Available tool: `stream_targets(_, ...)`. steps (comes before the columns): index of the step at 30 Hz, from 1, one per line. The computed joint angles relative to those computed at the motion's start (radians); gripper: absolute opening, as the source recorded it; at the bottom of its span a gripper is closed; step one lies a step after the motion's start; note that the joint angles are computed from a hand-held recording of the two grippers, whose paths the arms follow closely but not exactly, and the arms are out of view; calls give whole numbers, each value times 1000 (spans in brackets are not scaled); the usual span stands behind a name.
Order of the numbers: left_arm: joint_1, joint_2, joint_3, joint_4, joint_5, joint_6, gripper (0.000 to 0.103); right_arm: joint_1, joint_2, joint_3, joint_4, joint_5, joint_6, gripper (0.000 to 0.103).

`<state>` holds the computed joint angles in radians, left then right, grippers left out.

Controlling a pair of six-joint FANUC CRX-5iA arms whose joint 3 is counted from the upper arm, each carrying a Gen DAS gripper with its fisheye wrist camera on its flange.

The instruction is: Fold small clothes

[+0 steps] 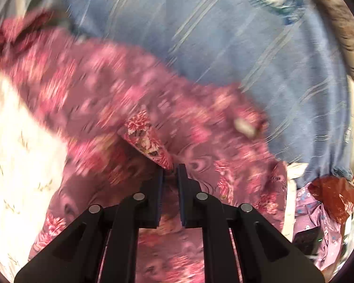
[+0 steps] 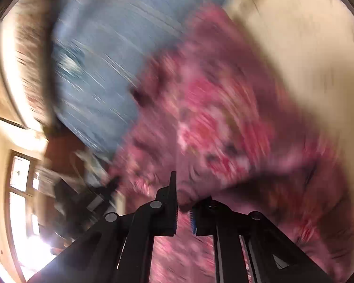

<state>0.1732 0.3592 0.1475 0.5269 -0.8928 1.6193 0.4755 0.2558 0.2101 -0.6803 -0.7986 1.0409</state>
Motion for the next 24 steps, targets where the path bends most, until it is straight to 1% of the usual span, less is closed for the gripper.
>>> stream_targets(1,10,10,-12,23,-19,-7,9,4,4,-6,3,-21,-20,9)
stream_targets(2,15,7,-23,26,-25,-12,10,0,-16,-34,-23,4,-8,10)
stream_targets(3,19,2,-37,36,-22,-25,10,-1,-37,-53,-26,15,-5,17)
stream_targets(4,24,-9,-57,52,-15,-44,10,-1,-62,-70,-17,19,-3,29)
stream_targets(6,35,-38,-103,100,10,-90,11,6,-129,-122,36,76,-24,42)
stream_targets(7,38,-49,-123,130,21,-119,16,19,-173,-164,97,125,-62,47)
stream_targets(8,38,-55,-137,151,31,-136,27,34,-213,-206,179,181,-122,50)
stream_targets(9,39,-58,-144,176,39,-151,35,47,-236,-235,268,228,-193,57)
stream_targets(10,37,-54,-141,190,41,-151,51,52,-239,-242,334,242,-246,61)
stream_targets(11,38,-55,-139,199,36,-150,58,51,-232,-233,383,237,-286,61)
stream_targets(12,35,-48,-131,206,31,-148,58,45,-219,-212,393,220,-296,61)
stream_targets(13,29,-34,-114,214,23,-154,58,30,-201,-181,351,210,-264,61)
stream_targets(15,16,0,-60,189,5,-135,59,2,-148,-93,198,178,-125,61)
stream_targets(16,13,14,-38,177,-5,-120,61,5,-117,-49,170,164,-97,61)
stream_targets(17,12,33,-16,170,-16,-98,61,9,-98,-22,141,148,-65,61)
stream_targets(18,10,53,8,161,-32,-68,59,18,-71,8,150,138,-67,61)
stream_targets(19,11,66,22,159,-40,-49,52,30,-42,38,174,130,-74,61)
stream_targets(20,11,68,32,138,-37,-30,25,40,-15,68,191,115,-72,61)
stream_targets(21,11,62,33,124,-32,-29,11,45,28,119,202,81,-64,62)
stream_targets(22,15,54,25,123,-27,-41,3,42,93,208,208,0,-55,63)
stream_targets(24,26,28,4,104,-6,-43,3,58,187,329,279,-119,-82,63)
